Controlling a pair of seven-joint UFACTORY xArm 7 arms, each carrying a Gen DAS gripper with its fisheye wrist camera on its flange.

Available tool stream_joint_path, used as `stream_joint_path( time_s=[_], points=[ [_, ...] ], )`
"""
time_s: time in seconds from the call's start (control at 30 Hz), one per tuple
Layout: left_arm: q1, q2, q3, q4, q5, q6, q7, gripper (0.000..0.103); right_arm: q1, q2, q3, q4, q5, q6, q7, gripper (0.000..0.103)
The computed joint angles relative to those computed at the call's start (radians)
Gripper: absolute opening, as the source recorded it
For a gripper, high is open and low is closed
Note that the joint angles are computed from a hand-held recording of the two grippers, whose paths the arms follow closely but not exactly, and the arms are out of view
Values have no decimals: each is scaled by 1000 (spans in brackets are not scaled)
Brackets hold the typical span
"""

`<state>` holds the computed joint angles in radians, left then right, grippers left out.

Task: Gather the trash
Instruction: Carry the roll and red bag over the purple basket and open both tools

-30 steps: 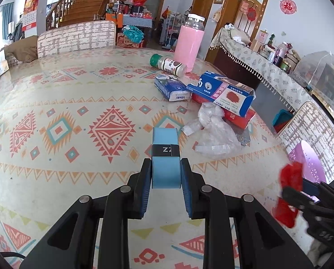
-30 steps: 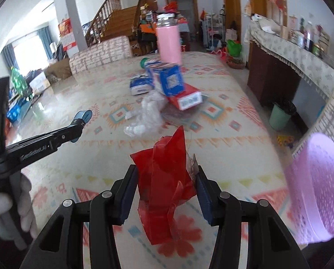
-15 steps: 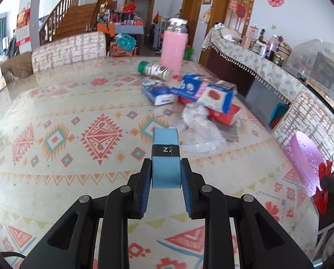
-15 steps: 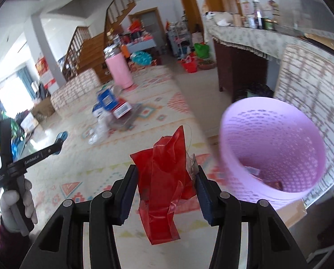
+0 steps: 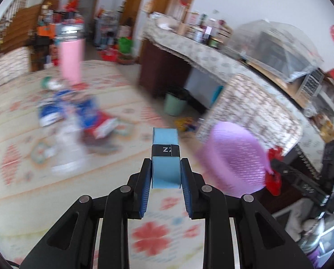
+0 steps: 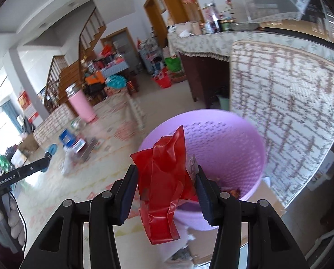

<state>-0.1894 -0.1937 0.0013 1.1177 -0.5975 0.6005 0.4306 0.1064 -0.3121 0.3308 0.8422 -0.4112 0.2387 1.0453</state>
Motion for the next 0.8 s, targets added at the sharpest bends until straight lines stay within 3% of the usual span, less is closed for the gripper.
stream_joint_path(
  time_s=[0.17, 0.33, 0.4, 0.43, 0.6, 0.8],
  points=[
    [-48, 115, -52, 146, -57, 52, 14, 25, -35, 2, -32, 0, 5, -24, -12, 54],
    [-71, 232, -120, 277, -21, 48, -10, 28, -41, 51, -66, 32, 34, -49, -44, 55],
    [-74, 267, -136, 309, 15, 37, -47, 56, -55, 83, -65, 57, 20, -47, -41, 58],
    [-75, 279, -141, 317, 29, 23, -65, 61, -56, 96, -70, 66, 16, -43, -40, 59],
    [-48, 246, -144, 278, 15, 34, -64, 65, -36, 128, -88, 73, -1, -54, -12, 70],
    [-24, 114, -96, 118, 88, -12, -93, 69, -13, 132, -85, 77, -27, -51, -4, 72]
  ],
)
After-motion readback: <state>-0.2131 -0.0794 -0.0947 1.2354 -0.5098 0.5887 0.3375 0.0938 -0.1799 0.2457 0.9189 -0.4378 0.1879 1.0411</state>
